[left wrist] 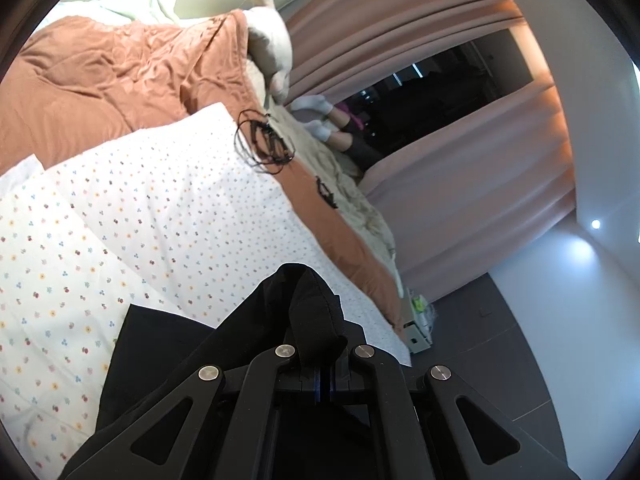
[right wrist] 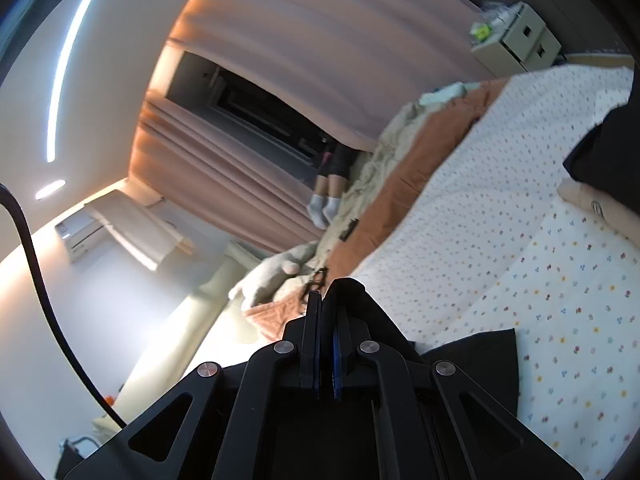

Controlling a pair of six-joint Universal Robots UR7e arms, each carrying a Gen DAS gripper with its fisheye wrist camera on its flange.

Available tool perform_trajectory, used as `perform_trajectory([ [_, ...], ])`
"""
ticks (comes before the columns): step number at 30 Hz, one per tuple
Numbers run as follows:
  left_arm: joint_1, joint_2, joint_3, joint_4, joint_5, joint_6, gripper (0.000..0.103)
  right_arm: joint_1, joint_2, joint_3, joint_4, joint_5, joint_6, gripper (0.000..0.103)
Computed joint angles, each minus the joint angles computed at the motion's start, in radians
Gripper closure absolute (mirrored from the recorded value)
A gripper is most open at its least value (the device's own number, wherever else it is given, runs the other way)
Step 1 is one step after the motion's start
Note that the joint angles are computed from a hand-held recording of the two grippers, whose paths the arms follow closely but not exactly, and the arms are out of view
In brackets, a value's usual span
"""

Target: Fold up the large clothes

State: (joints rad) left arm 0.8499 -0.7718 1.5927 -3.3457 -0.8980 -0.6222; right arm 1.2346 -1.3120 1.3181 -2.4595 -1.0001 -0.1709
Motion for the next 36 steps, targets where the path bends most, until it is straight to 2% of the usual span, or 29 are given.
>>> perform_trajectory([
  [6,0.081,0.073,-0.083,0.067,-0.036,-0.039,0.102,-0.002,0.106,-0.086,0.018,-0.063,0.013,0.098],
  [12,0.142,0.137,-0.163,0.186,-0.035,-0.108,0.102,-0.003,0.196,-0.162,0.04,-0.129,0.02,0.098],
  [15,0.168,0.16,-0.202,0.248,-0.051,-0.132,0.101,0.0,0.231,-0.19,0.042,-0.184,0.026,0.098],
  [17,0.183,0.166,-0.221,0.29,-0.067,-0.157,0.093,0.012,0.261,-0.224,0.055,-0.258,0.03,0.097],
  [18,0.186,0.167,-0.225,0.304,-0.061,-0.168,0.078,0.014,0.271,-0.234,0.052,-0.281,0.031,0.087],
  [19,0.185,0.167,-0.222,0.306,-0.046,-0.176,0.056,0.017,0.275,-0.237,0.041,-0.309,0.034,0.075],
  [20,0.184,0.167,-0.219,0.3,-0.031,-0.175,0.046,0.021,0.274,-0.232,0.016,-0.346,0.039,0.039],
  [21,0.178,0.165,-0.208,0.282,-0.002,-0.168,0.031,0.023,0.265,-0.213,-0.02,-0.371,0.042,0.019],
  [22,0.169,0.16,-0.192,0.259,0.026,-0.157,0.025,0.023,0.251,-0.185,-0.065,-0.384,0.036,0.018],
  [27,0.158,0.122,-0.133,0.293,0.031,-0.163,0.024,0.018,0.196,-0.129,-0.051,-0.422,-0.003,0.018],
  [31,0.141,0.077,-0.056,0.37,0.064,-0.187,0.024,0.027,0.143,-0.059,-0.035,-0.535,-0.075,0.018],
  [36,0.126,0.021,0.042,0.427,0.073,-0.231,0.025,0.031,0.098,0.004,0.013,-0.62,-0.147,0.019],
])
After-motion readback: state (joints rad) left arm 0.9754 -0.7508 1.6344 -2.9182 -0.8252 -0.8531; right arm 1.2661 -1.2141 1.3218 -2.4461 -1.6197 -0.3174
